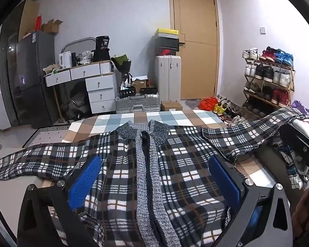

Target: Fold large clothes

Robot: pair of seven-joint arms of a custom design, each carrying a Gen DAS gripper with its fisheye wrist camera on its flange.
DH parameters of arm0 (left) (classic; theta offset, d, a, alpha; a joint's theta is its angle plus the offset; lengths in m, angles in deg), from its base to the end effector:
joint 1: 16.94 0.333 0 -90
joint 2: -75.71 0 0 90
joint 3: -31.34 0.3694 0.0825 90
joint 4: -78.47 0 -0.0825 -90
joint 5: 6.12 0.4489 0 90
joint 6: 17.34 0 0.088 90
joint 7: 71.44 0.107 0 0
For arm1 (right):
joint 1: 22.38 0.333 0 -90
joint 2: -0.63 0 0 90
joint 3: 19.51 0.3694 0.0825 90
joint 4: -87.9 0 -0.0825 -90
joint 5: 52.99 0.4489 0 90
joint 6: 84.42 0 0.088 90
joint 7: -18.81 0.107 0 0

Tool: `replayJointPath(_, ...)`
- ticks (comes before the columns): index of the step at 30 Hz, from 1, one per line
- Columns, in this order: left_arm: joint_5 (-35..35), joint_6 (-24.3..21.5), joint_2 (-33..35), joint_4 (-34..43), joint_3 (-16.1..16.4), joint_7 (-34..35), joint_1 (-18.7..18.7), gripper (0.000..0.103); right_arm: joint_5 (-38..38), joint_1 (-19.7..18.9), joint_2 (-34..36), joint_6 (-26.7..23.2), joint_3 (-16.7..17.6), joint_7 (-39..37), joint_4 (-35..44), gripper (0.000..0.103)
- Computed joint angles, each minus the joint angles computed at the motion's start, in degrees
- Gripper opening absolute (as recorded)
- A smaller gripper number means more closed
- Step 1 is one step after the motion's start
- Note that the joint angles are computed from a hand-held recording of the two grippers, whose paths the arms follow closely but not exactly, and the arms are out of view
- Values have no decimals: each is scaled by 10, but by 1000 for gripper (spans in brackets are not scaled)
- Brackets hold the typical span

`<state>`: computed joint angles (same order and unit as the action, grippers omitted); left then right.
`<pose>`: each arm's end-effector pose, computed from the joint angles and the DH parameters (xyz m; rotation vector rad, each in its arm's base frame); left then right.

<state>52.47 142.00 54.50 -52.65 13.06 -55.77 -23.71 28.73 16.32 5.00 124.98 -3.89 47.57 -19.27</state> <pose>0.4564 -0.2766 0.5940 -1.5554 1.5610 -0.9378 0.4650 0.4180 0.6049 -1.4699 1.1818 -0.6501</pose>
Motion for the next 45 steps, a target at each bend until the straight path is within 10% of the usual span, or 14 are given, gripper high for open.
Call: replayJointPath(45,-23,-15,-4,-4,3,8,-7,102,-6,4,7,24,2,0,-1,103)
